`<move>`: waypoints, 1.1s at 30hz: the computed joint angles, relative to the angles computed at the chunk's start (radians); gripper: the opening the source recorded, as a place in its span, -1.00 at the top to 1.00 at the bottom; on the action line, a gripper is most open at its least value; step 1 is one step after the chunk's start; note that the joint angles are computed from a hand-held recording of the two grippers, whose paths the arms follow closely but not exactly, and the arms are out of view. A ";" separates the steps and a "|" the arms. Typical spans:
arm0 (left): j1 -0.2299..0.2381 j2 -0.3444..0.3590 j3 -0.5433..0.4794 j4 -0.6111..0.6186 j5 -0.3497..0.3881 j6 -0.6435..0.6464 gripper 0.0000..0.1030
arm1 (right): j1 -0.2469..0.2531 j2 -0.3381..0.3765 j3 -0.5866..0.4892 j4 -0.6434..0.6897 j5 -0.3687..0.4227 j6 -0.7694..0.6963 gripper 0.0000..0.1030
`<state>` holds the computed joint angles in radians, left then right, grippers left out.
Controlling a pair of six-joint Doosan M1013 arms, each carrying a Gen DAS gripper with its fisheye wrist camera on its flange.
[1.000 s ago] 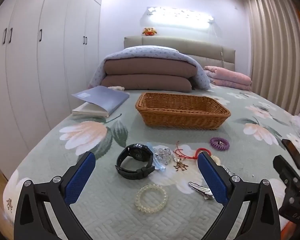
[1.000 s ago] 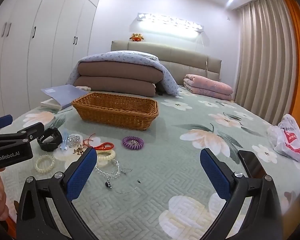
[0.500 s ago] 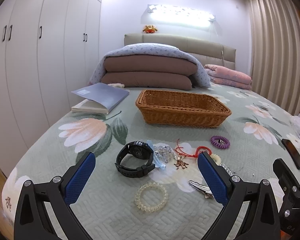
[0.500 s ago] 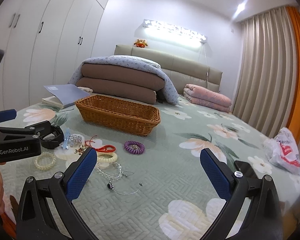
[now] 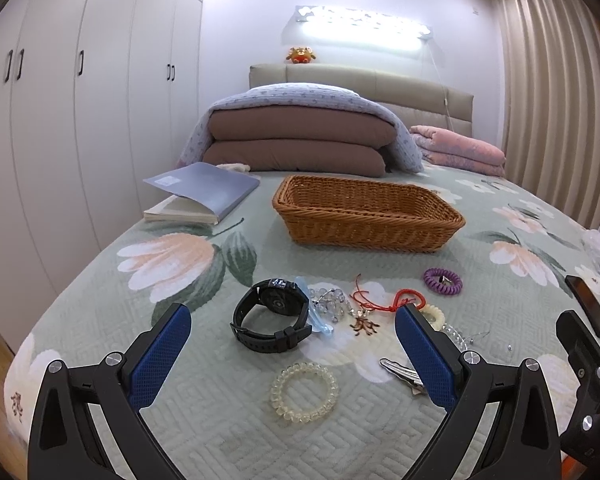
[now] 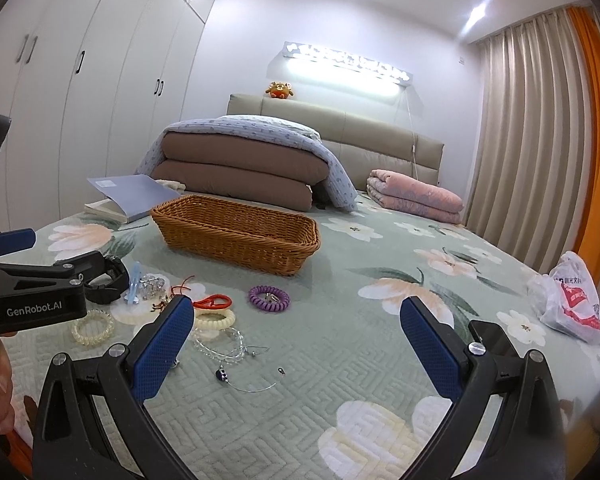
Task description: Organize jewelry
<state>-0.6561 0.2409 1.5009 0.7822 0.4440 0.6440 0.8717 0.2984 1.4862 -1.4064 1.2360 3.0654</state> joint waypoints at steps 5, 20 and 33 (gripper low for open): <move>0.000 0.002 -0.001 -0.003 0.001 0.005 -0.97 | 0.005 0.005 -0.004 -0.008 0.009 -0.003 -1.00; -0.005 -0.001 0.006 0.035 -0.003 -0.030 -0.97 | 0.008 0.004 0.000 -0.015 0.019 -0.007 -1.00; 0.022 -0.011 0.006 0.020 -0.006 -0.050 -0.97 | 0.004 0.011 0.001 -0.026 0.084 -0.023 -1.00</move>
